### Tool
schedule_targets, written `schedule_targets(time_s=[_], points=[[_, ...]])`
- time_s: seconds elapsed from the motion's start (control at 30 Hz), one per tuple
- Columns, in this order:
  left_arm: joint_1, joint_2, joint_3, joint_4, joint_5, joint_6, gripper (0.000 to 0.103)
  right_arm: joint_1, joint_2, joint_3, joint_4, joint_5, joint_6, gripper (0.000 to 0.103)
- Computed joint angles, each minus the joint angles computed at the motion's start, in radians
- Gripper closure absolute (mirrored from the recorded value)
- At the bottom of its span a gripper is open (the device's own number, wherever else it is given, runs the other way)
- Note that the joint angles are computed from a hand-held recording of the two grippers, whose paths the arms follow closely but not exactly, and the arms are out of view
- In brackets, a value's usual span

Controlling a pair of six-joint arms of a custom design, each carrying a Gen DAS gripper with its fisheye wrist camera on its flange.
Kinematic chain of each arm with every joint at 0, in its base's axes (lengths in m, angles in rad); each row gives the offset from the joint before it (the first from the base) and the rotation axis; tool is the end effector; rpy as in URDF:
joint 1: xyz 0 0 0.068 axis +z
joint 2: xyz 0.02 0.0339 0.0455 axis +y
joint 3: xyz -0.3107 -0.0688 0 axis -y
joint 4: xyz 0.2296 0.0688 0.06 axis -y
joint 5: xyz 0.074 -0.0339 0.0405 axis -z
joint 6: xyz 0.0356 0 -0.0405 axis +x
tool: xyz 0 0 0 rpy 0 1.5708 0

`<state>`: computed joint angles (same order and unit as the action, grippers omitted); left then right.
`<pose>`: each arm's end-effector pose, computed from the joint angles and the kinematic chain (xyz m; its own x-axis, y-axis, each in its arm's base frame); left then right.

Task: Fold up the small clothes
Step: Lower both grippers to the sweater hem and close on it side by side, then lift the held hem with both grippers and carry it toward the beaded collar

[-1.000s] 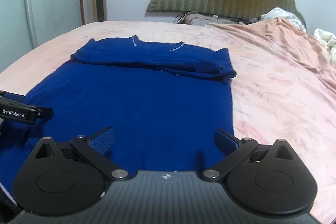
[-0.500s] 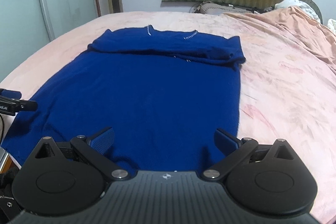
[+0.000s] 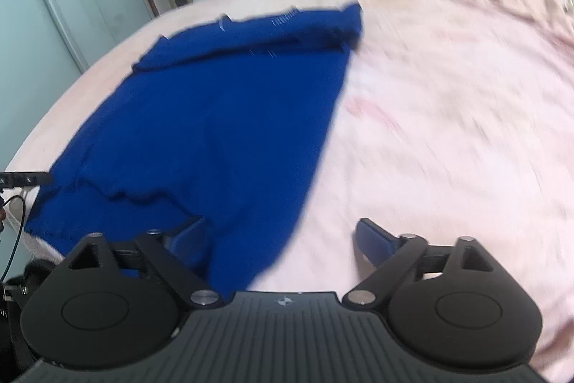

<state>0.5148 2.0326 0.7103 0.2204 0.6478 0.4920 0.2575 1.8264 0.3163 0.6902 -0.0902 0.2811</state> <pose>0.2885 0.1385 0.0925 -0.7577 0.0042 -0.6526 0.2299 0.9376 -0.2610 0.2381 0.0660 0.1085 -0.7661 0.0840 -0.6372 -0.1047 0.9619 0.2525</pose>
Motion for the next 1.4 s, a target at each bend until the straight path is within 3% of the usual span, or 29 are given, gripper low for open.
schedule_targets(time_s=[0.13, 0.3, 0.47, 0.53, 0.63, 0.67, 0.77, 0.8, 0.83, 0.87, 1.0, 1.17, 1.27, 1.4], points=[[0.029, 0.005, 0.03, -0.094, 0.055, 0.053, 0.0, -0.024, 0.005, -0.051, 0.028, -0.061, -0.009, 0.02], [0.038, 0.027, 0.096, -0.282, 0.153, 0.118, 0.0, -0.006, 0.074, -0.06, 0.15, -0.244, 0.049, 0.02], [0.0, 0.068, 0.153, -0.43, 0.231, 0.166, 0.0, 0.105, 0.155, 0.025, 0.195, -0.272, 0.1, 0.02], [-0.027, 0.071, 0.147, -0.428, 0.243, 0.156, 0.0, 0.14, 0.182, 0.07, 0.191, -0.269, 0.107, 0.02], [-0.075, 0.049, 0.102, -0.332, 0.225, 0.098, 0.001, 0.185, 0.2, 0.131, 0.162, -0.24, 0.108, 0.025], [-0.086, 0.044, 0.093, -0.311, 0.217, 0.082, 0.007, 0.204, 0.199, 0.156, 0.132, -0.214, 0.097, 0.028], [-0.105, 0.018, 0.059, -0.241, 0.152, 0.05, 0.057, 0.248, 0.166, 0.17, 0.057, -0.111, 0.06, 0.05], [-0.108, 0.011, 0.056, -0.226, 0.123, 0.035, 0.07, 0.248, 0.157, 0.169, 0.038, -0.087, 0.056, 0.068], [-0.106, 0.013, 0.064, -0.231, 0.109, 0.025, 0.077, 0.242, 0.147, 0.167, 0.021, -0.071, 0.061, 0.079], [-0.102, 0.02, 0.075, -0.243, 0.102, 0.018, 0.087, 0.214, 0.138, 0.152, 0.025, -0.102, 0.065, 0.079], [-0.098, 0.014, 0.102, -0.279, 0.097, -0.003, 0.092, 0.201, 0.118, 0.138, 0.031, -0.132, 0.06, 0.082], [-0.124, -0.091, 0.054, -0.196, 0.104, -0.037, 0.093, 0.17, 0.066, 0.147, 0.068, -0.186, 0.069, 0.083], [-0.155, -0.165, 0.021, -0.088, 0.078, -0.091, 0.093, 0.133, 0.033, 0.176, 0.068, -0.186, 0.063, 0.083], [-0.201, -0.2, 0.061, -0.044, 0.058, -0.149, 0.093, 0.085, 0.021, 0.228, 0.062, -0.172, 0.059, 0.083]])
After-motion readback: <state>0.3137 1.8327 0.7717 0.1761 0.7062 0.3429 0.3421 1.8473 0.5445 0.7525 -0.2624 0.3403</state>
